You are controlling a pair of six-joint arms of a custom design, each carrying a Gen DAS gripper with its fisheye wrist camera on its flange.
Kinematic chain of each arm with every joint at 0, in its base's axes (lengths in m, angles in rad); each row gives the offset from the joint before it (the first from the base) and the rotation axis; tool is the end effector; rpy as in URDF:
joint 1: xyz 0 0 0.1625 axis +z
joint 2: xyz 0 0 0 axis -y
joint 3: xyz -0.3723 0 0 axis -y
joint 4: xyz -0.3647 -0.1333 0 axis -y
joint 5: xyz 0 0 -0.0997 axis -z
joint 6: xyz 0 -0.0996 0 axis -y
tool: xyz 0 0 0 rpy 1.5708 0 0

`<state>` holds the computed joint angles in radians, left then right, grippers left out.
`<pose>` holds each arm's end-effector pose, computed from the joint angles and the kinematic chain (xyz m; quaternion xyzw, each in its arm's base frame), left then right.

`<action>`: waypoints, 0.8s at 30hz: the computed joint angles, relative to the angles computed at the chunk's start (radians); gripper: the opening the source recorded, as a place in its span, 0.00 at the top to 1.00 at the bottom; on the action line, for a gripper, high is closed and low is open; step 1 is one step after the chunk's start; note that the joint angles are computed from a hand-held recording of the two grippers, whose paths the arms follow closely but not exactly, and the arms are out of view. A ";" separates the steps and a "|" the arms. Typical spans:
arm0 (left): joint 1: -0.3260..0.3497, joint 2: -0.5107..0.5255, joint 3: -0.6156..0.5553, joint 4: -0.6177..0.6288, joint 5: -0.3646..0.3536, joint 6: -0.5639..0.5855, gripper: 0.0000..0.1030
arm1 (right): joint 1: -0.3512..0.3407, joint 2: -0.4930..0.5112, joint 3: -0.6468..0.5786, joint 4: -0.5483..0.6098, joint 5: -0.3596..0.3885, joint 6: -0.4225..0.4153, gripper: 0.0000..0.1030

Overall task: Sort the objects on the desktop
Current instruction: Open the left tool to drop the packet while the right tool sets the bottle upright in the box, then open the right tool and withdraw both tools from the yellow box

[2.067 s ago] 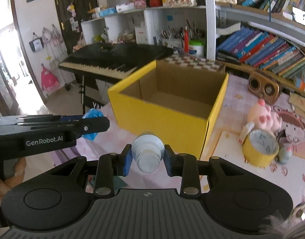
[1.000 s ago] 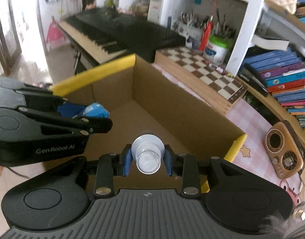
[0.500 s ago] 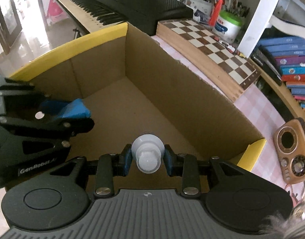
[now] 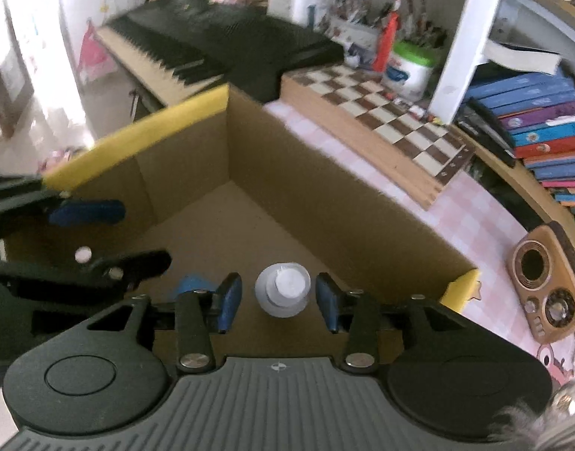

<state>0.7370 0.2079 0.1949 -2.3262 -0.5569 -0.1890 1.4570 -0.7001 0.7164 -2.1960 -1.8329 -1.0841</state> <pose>-0.4545 -0.7067 -0.0723 0.1919 0.8433 -0.3676 0.3418 0.0175 -0.7933 0.3745 0.4064 -0.8550 0.1752 0.2705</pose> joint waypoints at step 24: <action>-0.101 -0.264 0.566 -0.571 -0.016 0.173 0.24 | -0.061 -0.367 0.523 -0.452 0.175 0.058 0.48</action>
